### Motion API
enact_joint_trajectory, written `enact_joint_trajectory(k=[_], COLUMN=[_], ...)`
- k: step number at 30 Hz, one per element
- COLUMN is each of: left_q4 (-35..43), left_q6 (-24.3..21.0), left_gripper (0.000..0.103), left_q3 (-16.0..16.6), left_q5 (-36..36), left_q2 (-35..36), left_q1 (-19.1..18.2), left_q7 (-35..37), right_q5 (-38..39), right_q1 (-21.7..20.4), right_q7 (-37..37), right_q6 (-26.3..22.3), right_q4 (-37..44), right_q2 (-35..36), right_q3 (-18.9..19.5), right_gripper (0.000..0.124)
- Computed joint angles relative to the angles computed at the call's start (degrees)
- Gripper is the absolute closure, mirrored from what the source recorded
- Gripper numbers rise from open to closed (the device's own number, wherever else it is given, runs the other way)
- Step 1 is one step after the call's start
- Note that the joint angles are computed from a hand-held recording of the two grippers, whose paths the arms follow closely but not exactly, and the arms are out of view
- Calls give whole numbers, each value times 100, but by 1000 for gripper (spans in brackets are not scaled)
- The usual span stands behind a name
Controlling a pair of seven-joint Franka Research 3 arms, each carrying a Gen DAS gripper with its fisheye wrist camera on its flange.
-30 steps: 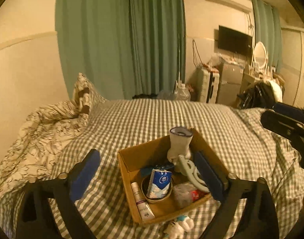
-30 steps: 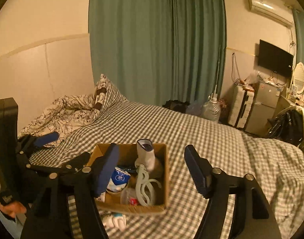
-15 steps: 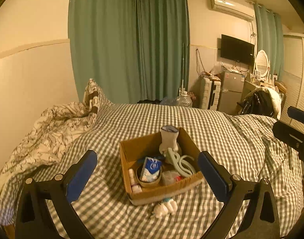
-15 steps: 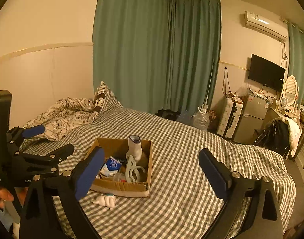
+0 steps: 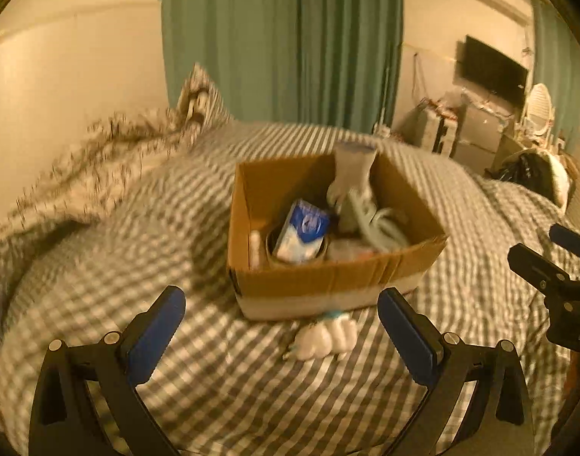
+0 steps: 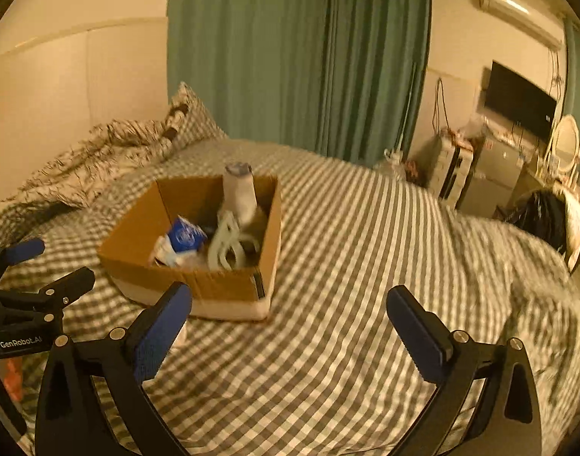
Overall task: Organize objects
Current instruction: 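Grasp the white ceramic figurine with the left tool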
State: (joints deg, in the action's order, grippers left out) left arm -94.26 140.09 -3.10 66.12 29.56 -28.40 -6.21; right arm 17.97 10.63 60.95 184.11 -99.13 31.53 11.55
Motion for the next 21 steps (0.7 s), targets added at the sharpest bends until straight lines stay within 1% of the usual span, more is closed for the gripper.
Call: enact_joint_trajectory(k=[3, 5, 6, 8, 10, 13, 17, 21], left_q4=[272, 445, 574, 782, 975, 1277, 1644, 2001], left_q6=[23, 55, 69, 154, 207, 252, 264, 174], left_gripper=[0, 0, 0, 0, 0, 0, 0, 0], left_q3=[-24, 23, 34, 76, 133, 226, 300, 450], left_q5=[-241, -340, -422, -576, -749, -999, -1359, -1533], left_q2=[371, 584, 728, 965, 1177, 1493, 1833, 2112], left_q1=[31, -11, -29, -62, -103, -163, -191, -317], left_q7=[101, 167, 229, 343, 437, 586, 990, 1165], right_q5=[26, 78, 85, 81, 48, -34, -78, -221], right_q1=[-76, -104, -66, 166, 283, 484, 486, 643], right_q7=[38, 126, 160, 340, 462, 679, 865, 1072], right_q6=[9, -179, -272, -494, -698, -793, -952, -1008], right_q4=[166, 250, 278, 346, 399, 445, 518, 584], right_q2=[328, 501, 539, 612, 671, 730, 795, 856], right_q3=[57, 37, -26, -351, -533, -806, -840, -1004], right_gripper=[21, 21, 21, 21, 21, 21, 21, 21])
